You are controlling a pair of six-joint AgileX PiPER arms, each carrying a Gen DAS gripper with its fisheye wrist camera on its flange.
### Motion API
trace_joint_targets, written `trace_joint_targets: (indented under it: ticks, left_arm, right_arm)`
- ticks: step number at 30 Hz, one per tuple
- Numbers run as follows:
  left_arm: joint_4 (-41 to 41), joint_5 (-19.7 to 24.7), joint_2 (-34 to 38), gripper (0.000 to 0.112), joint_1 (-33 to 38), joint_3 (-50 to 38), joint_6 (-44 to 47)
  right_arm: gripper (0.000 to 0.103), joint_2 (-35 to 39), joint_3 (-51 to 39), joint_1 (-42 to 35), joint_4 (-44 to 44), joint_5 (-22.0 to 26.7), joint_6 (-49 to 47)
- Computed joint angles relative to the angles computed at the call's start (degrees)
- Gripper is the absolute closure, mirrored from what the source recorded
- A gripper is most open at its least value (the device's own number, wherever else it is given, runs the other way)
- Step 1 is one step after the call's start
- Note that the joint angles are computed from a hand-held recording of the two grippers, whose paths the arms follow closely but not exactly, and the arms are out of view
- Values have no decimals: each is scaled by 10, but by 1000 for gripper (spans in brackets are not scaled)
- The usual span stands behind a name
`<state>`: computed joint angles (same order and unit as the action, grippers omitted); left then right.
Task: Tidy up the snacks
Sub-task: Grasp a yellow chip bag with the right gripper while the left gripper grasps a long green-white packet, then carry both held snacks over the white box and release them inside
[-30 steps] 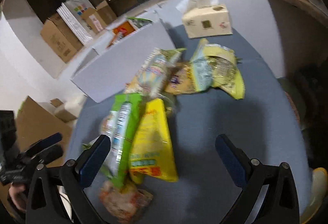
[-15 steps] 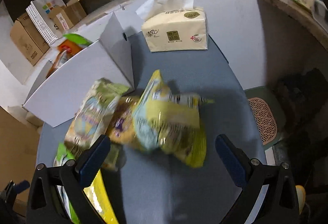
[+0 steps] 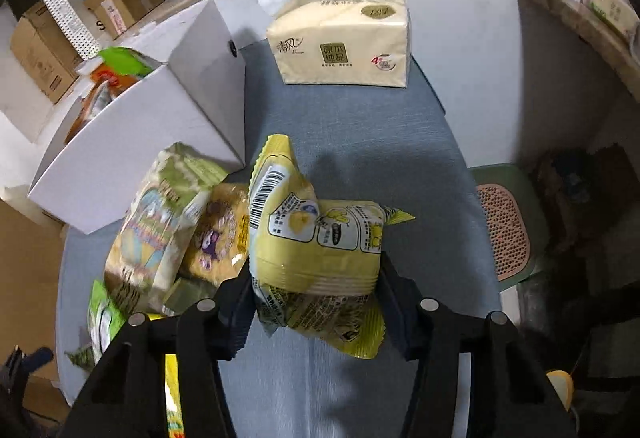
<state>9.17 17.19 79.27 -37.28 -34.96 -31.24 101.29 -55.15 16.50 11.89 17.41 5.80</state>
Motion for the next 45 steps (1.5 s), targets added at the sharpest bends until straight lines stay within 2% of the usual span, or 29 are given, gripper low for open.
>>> trace_joint_targets:
  ticks: [3, 6, 9, 11, 12, 16, 18, 22, 26, 29, 33, 36, 39, 41, 45]
  left_arm:
    - [-10, 17, 32, 9, -5, -36, 21]
    - [-24, 27, 71, 9, -3, -79, 44]
    - [-73, 36, 120, 9, 5, -125, 105]
    - [-54, 62, 158, 9, 1, -165, 91]
    - [-38, 77, 181, 9, -2, -188, 81]
    - [-38, 101, 231, 11, -8, -237, 96]
    - [-8, 99, 238, 40, -16, -241, 72]
    - [-52, 84, 220, 49, -9, -225, 128]
    - [-78, 63, 172, 50, 6, -186, 160]
    - [-92, 59, 120, 50, 23, -155, 178]
    - [-142, 76, 54, 50, 68, -140, 235]
    - [-187, 99, 29, 50, 119, -154, 293]
    - [-171, 126, 26, 50, 157, -196, 294]
    - [-203, 145, 36, 50, 192, -234, 339]
    - [-270, 206, 116, 50, 261, -366, 413]
  right_arm:
    - [44, -50, 43, 4, 20, -8, -23]
    - [44, -108, 90, 22, -4, -5, -1]
    - [44, -163, 140, 39, -4, -13, 7]
    - [44, -194, 172, 48, 24, -21, -15]
    - [44, -214, 193, 58, 11, -28, 4]
    - [44, -247, 240, 75, 19, -48, 13]
    - [44, -259, 259, 87, -18, -52, 58]
    - [44, -265, 280, 88, 26, -63, 23]
    - [44, -275, 282, 108, -33, -66, 91]
    - [44, -274, 269, 126, -77, -62, 138]
    - [44, -241, 226, 146, -21, -58, 78]
    - [44, -210, 179, 168, -41, -46, 88]
    - [44, -167, 102, 174, -4, -19, 29]
    - [44, -133, 35, 176, -17, 12, 28]
    - [44, -59, -121, 170, -18, 78, 7]
